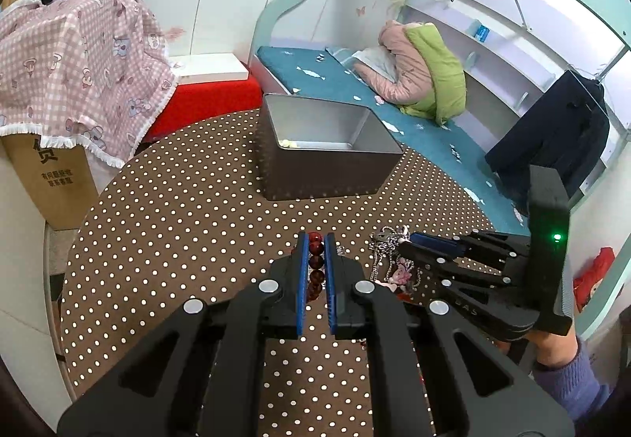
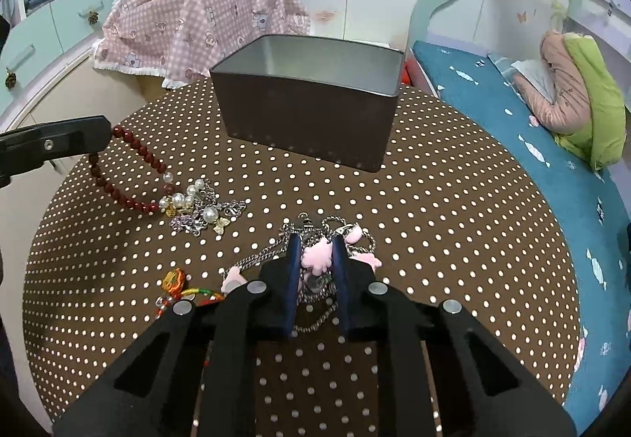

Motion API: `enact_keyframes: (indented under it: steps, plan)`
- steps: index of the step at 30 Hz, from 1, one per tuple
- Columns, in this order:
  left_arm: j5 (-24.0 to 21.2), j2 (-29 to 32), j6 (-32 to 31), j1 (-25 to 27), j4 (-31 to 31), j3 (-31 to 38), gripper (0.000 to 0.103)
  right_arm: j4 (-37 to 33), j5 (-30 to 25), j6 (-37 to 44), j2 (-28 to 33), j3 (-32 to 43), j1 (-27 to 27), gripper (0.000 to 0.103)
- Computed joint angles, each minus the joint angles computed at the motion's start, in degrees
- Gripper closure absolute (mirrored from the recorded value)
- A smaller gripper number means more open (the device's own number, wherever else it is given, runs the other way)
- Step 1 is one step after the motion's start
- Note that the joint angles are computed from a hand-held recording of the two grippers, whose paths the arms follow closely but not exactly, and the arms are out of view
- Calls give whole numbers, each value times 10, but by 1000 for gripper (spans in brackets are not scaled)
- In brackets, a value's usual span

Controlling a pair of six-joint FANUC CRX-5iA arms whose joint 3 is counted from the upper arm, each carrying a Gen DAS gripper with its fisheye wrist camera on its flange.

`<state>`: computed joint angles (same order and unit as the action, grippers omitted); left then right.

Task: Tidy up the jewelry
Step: 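Carry the red bracelet and pink chain into the dark box and open both grippers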

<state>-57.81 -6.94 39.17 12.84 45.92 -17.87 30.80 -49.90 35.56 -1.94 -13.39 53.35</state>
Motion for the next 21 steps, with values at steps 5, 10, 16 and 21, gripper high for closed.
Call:
enact_keyframes:
  steps: [5,10,16,21]
  plan:
    - [-15,4,-5,-3,11,11,95,-51,36,6,-47,-10,-12,88]
    - [-26,11,-8,-15,24,31,95,-52,46,1,-70,-5,-18,88]
    - [-28,26,-8,-42,26,66,95,-49,54,9,-77,16,-22,88]
    - [-27,68,21,-65,14,132,95,-42,56,28,-50,52,-33,88]
